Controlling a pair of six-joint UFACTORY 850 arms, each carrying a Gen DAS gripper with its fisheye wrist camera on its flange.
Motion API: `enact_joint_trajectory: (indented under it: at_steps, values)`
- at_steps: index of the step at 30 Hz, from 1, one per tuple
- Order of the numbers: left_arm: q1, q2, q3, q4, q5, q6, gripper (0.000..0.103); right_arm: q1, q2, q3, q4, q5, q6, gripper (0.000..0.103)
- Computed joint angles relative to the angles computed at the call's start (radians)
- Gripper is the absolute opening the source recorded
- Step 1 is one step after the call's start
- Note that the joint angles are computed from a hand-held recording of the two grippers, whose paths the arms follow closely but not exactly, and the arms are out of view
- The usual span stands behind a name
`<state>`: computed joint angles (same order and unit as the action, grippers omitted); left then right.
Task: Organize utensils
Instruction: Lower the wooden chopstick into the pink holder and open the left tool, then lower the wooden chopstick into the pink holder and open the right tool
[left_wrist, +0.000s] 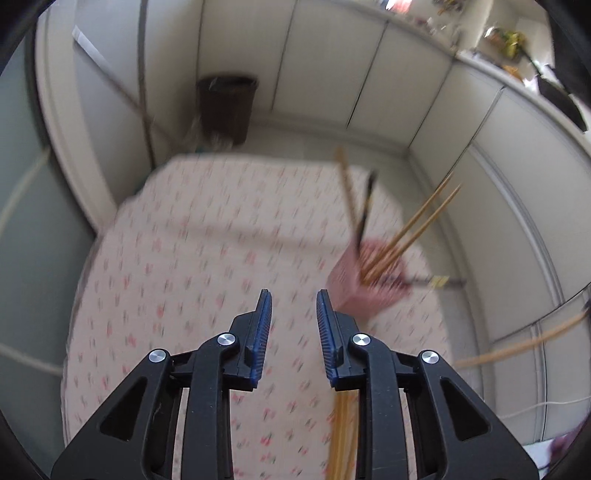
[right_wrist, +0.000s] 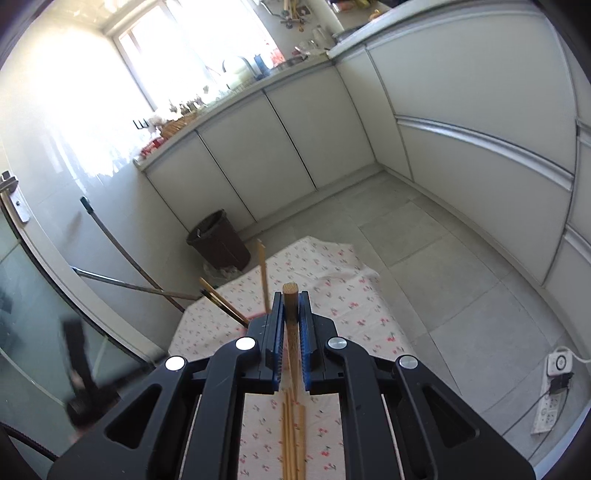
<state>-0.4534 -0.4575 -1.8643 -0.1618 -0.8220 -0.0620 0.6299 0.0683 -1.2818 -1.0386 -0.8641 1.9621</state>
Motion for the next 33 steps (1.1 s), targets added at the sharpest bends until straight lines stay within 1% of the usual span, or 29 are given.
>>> enact_joint_trajectory:
  at_steps: [1,2,3,4,5,6,9,12,15,19,22,27,33]
  values:
    - [0.011,0.011,0.039,-0.005,-0.005,-0.005,0.025,0.0,-0.013,-0.022,-0.014,-0.009,-0.006,0.008]
    - [0.021,0.012,0.062,-0.005,-0.028,-0.021,0.025,-0.001,-0.03,-0.05,-0.029,-0.019,-0.015,0.008]
    - [0.032,0.002,0.065,-0.018,-0.067,-0.034,0.025,-0.005,-0.046,-0.077,-0.043,-0.022,-0.021,0.008]
    - [0.051,-0.01,0.061,-0.072,-0.103,-0.02,0.025,-0.009,-0.061,-0.101,-0.054,-0.02,-0.022,0.008]
    - [0.063,-0.013,0.063,-0.114,-0.114,-0.004,0.025,-0.018,-0.076,-0.127,-0.061,-0.009,-0.022,0.008]
    - [0.067,-0.014,0.06,-0.121,-0.114,-0.005,0.025,-0.026,-0.089,-0.149,-0.066,0.001,-0.023,0.008]
    - [0.068,0.001,0.062,-0.095,-0.067,-0.01,0.025,-0.045,-0.142,-0.224,-0.082,-0.004,-0.048,0.008]
    - [0.066,-0.003,0.044,-0.122,-0.068,0.018,0.026,-0.07,-0.194,-0.288,-0.062,-0.002,-0.092,0.008]
    - [0.06,-0.014,0.025,-0.134,-0.078,0.031,0.027,-0.091,-0.238,-0.325,-0.045,0.003,-0.115,0.008]
    - [0.052,-0.023,0.014,-0.13,-0.077,0.038,0.027,-0.117,-0.291,-0.348,-0.017,0.032,-0.131,0.013]
    - [0.05,-0.022,0.014,-0.119,-0.067,0.037,0.027,-0.121,-0.331,-0.376,0.045,0.008,-0.21,0.013]
    - [0.051,-0.025,0.014,-0.13,-0.074,0.041,0.027,-0.116,-0.354,-0.396,0.104,-0.024,-0.298,0.013]
    - [0.042,-0.027,0.019,-0.116,-0.085,0.05,0.031,-0.096,-0.346,-0.365,0.128,-0.063,-0.338,0.013]
